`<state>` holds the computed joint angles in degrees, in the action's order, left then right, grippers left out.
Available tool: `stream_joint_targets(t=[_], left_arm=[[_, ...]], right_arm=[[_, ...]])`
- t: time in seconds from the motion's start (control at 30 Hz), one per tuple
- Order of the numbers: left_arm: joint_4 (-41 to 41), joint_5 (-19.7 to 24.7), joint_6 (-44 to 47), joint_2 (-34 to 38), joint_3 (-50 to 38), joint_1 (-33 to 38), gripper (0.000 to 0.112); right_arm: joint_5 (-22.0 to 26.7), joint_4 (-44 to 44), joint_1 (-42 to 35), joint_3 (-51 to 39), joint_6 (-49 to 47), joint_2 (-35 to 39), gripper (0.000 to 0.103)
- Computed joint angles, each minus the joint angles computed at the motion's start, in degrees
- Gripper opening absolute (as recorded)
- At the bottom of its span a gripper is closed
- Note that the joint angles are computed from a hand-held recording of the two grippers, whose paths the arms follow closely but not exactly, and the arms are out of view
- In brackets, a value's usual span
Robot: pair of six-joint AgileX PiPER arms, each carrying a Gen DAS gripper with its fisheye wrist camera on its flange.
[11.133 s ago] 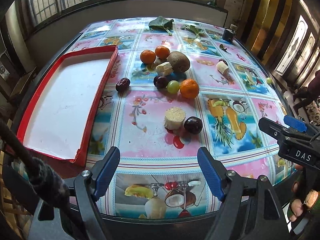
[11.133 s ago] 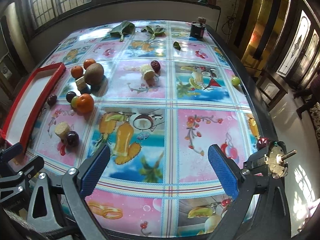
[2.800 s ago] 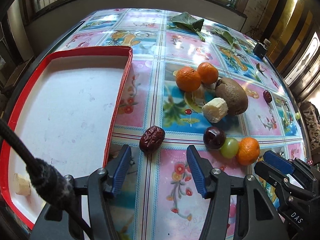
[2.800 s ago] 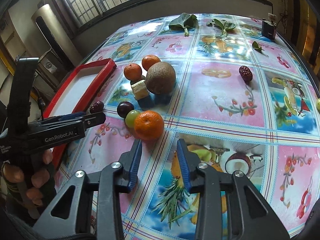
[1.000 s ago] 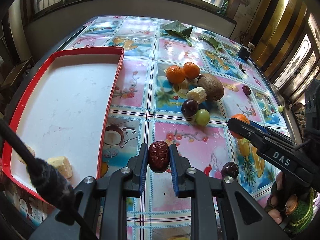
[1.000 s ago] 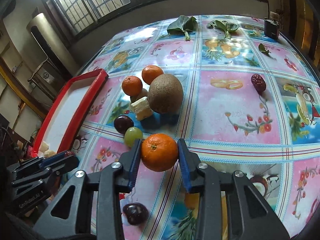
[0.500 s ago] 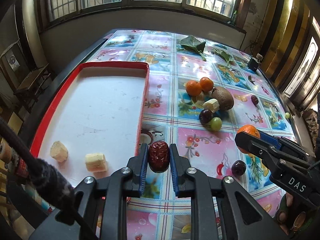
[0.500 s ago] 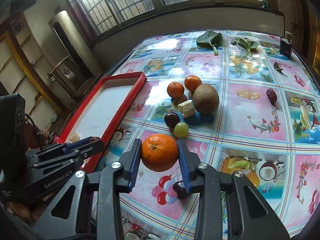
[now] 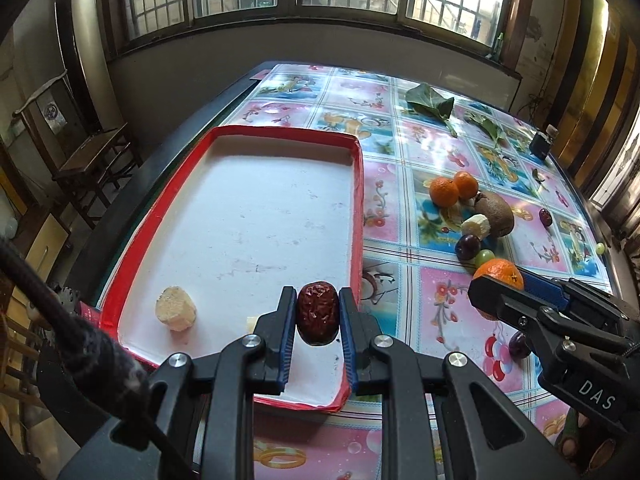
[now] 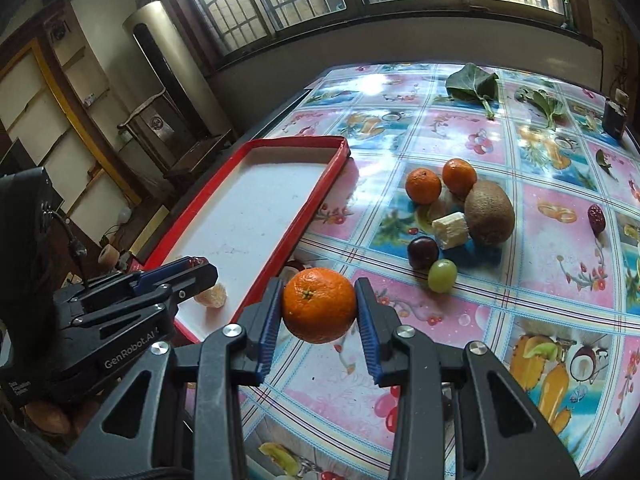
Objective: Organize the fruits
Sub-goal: 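Carry the date with left tool into the tray while right tool releases the mandarin there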
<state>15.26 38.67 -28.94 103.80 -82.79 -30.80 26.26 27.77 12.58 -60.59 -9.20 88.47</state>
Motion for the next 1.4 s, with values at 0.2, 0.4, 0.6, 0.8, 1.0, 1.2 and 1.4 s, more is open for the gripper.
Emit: stream_joint_targets(t=[0.2,0.4,0.6,0.8,1.0,1.2,1.4], left_arm=[[-0.75,-0.58,0.80,0.32,0.14,1.79,0.020],[-3.05,-0.86,2.91,0.74,-0.19,4.74,0.020],[-5.86,-0.29,5.36,1.47,-1.62,9.51,0.020],[-7.83,0.75,6.83,4.25,-4.71,12.84,0.020],[-10.83,3.64,8.17,9.80,-10.94,14.88,0.019],[-10.40,6.07,8.00,13.76,-14.71,14.54,0.019],[-10.65,6.94,8.50,15.21,-14.99,14.57,0.019]], right_arm=[[0.36,-2.31,2.44,-3.04,2.33,2.77,0.038],[1.23,-4.14,4.01,-6.17,4.13,5.50,0.038],[2.43,-4.40,5.69,-11.14,4.80,9.67,0.038],[3.86,-5.15,8.18,-17.29,5.58,14.93,0.038],[6.01,-6.23,9.92,-23.04,6.36,20.44,0.038],[8.13,-7.73,10.49,-27.67,7.32,24.87,0.038],[9.92,-9.05,10.78,-31.15,8.10,28.19,0.038]])
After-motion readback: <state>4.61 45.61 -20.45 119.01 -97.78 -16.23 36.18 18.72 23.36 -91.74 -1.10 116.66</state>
